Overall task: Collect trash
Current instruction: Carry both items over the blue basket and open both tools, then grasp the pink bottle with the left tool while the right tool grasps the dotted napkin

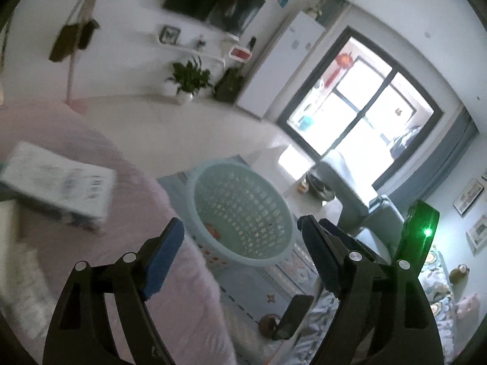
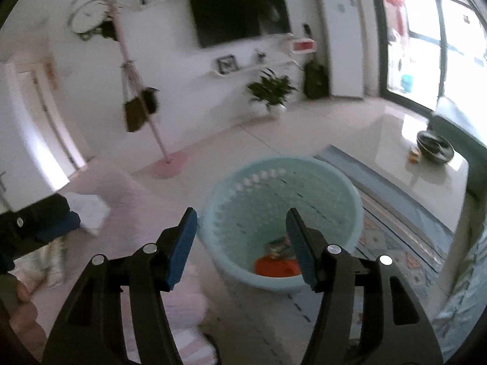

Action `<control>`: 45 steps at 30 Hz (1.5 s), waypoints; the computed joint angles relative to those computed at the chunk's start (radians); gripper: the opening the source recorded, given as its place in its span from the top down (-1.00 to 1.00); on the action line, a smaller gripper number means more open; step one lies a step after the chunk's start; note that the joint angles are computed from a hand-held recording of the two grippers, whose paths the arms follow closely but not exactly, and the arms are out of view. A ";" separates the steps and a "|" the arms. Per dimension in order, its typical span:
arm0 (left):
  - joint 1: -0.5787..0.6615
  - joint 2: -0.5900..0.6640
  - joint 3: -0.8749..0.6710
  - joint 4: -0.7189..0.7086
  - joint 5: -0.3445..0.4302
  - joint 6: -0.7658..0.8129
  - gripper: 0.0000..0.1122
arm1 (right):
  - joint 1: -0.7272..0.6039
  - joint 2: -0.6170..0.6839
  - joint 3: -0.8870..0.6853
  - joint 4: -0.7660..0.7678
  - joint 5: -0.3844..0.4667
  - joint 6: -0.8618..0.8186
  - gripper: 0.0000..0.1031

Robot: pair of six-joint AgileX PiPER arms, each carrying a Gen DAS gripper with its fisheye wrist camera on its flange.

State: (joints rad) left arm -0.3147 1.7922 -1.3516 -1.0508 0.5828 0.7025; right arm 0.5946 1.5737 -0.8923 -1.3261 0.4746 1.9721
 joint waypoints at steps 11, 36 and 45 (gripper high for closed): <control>0.271 -0.438 0.414 -0.113 -0.017 0.248 -0.46 | 0.305 0.049 -0.208 -0.005 0.147 -0.059 -0.20; 0.638 -0.341 0.499 0.169 -0.056 0.444 -0.43 | 0.330 0.554 -0.816 0.652 0.077 -0.800 0.22; 0.582 -0.356 0.448 0.420 0.089 0.191 -0.26 | 0.297 0.592 -0.874 0.816 0.085 -0.959 0.22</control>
State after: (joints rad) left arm 0.2669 1.4360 -0.9034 -0.6303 0.6714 0.8931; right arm 0.8918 2.1654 -1.7659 -0.5102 0.5598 1.0131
